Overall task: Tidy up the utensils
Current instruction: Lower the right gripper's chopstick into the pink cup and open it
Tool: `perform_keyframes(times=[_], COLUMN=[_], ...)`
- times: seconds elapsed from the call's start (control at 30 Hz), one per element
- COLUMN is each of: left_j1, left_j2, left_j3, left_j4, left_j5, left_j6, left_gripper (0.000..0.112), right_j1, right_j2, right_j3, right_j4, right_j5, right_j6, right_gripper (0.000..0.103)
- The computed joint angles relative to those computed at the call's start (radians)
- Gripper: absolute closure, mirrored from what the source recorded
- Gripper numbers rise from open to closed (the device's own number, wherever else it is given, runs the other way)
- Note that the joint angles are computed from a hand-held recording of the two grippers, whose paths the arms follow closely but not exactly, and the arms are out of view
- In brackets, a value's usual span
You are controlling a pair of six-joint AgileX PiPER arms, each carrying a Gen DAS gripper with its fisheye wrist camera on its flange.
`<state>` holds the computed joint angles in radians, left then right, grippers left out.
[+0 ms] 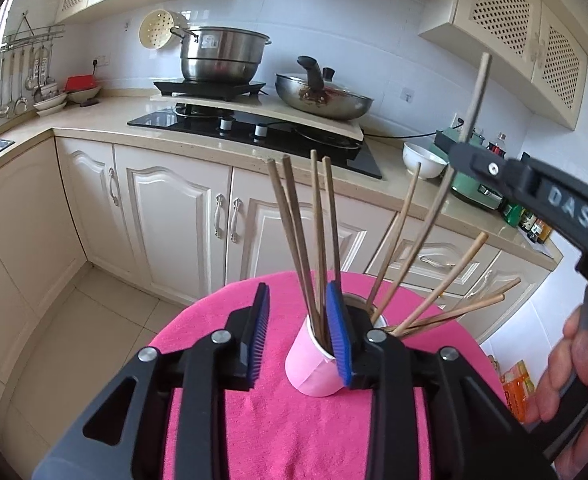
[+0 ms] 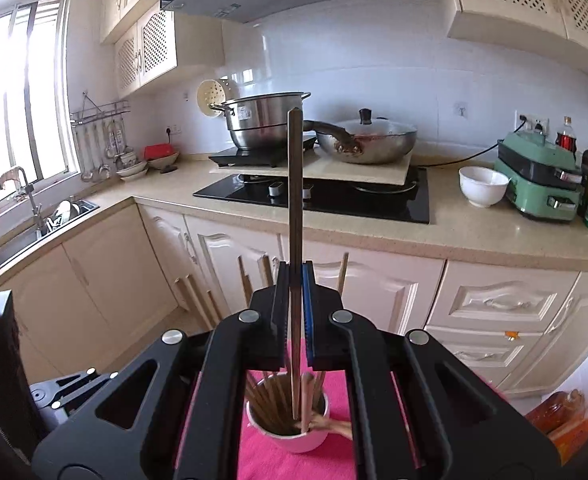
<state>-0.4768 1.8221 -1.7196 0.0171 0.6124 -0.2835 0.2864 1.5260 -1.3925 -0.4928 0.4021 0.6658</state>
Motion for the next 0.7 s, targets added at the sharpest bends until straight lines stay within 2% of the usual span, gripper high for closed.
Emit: perform_keyframes(times=[0.37,0.5,0.7], left_j1=[-0.007,-0.013,-0.017], left_j2=[0.013,0.017,0.023], left_j3=[-0.024,-0.035,-0.055], left_j4=[0.010,0.035,0.065], left_j5=[0.034,0.050,0.085], left_j6=[0.001,-0.019,-0.046], left_gripper=[0.081,0.078,0.078], right_j1=[0.007,0.024,0.025], right_j2=[0.007,0.005,0.002], right_j3=[0.029,0.038,0.032], right_j4=[0.086,0.035,0.090], right_j5=[0.033,0.040,0.053], right_j6=[-0.079,-0.048,-0.117], right_gripper=[0.096,0.096,0.096])
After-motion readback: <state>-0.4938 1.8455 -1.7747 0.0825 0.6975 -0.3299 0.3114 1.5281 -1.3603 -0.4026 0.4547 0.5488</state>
